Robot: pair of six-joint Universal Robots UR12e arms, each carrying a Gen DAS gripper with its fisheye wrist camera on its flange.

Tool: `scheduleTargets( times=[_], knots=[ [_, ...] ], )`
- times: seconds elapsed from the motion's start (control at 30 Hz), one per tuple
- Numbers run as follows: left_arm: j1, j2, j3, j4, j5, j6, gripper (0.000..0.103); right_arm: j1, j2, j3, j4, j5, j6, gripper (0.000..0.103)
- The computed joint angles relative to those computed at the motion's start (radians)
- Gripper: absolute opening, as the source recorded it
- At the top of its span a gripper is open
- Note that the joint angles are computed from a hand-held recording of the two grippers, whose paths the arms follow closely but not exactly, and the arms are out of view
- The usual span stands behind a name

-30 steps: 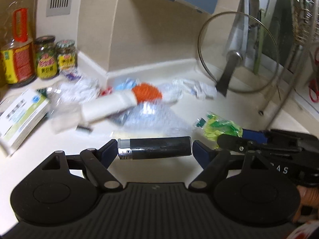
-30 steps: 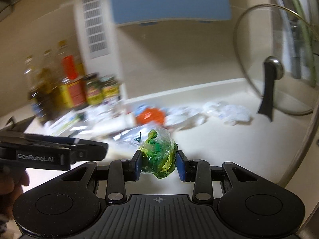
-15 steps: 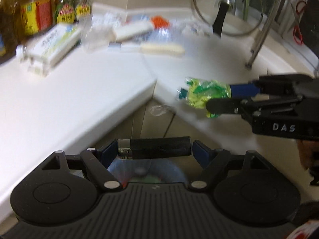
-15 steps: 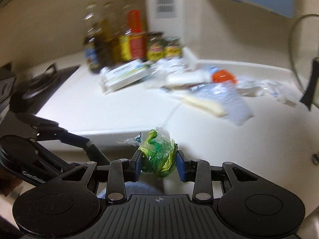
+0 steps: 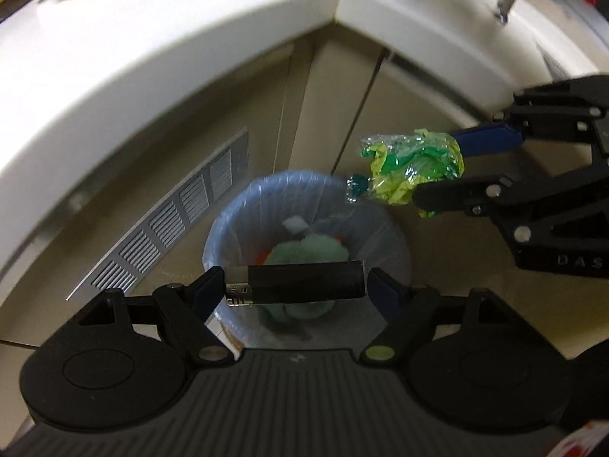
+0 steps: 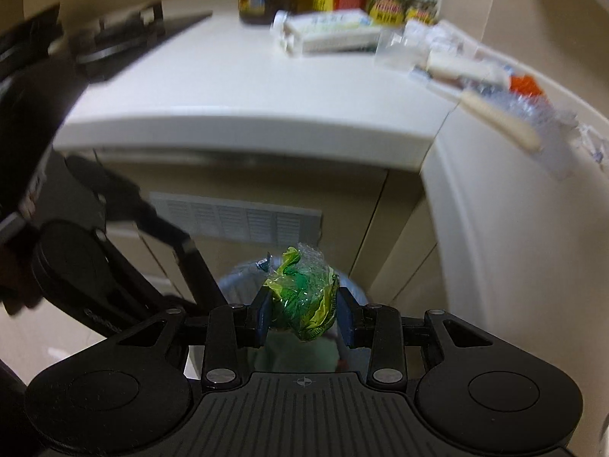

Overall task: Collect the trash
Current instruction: 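Open the right tool over the wastebasket while the left tool releases the black handle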

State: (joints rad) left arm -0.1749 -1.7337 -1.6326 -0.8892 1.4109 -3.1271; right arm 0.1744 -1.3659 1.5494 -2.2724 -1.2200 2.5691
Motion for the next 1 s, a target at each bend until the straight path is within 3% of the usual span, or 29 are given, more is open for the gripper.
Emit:
scheduleTargets(
  times=[0.33, 1.0],
  knots=[
    [0.002, -0.023, 0.008, -0.035, -0.013, 0.038, 0.08, 0.007, 0.027, 0.005, 0.019, -0.068, -0.019, 0.036],
    [-0.002, -0.049, 0.03, -0.032, -0.018, 0.034, 0.081, 0.01, 0.039, -0.001, 0.045, -0.09, -0.014, 0.036]
  ],
)
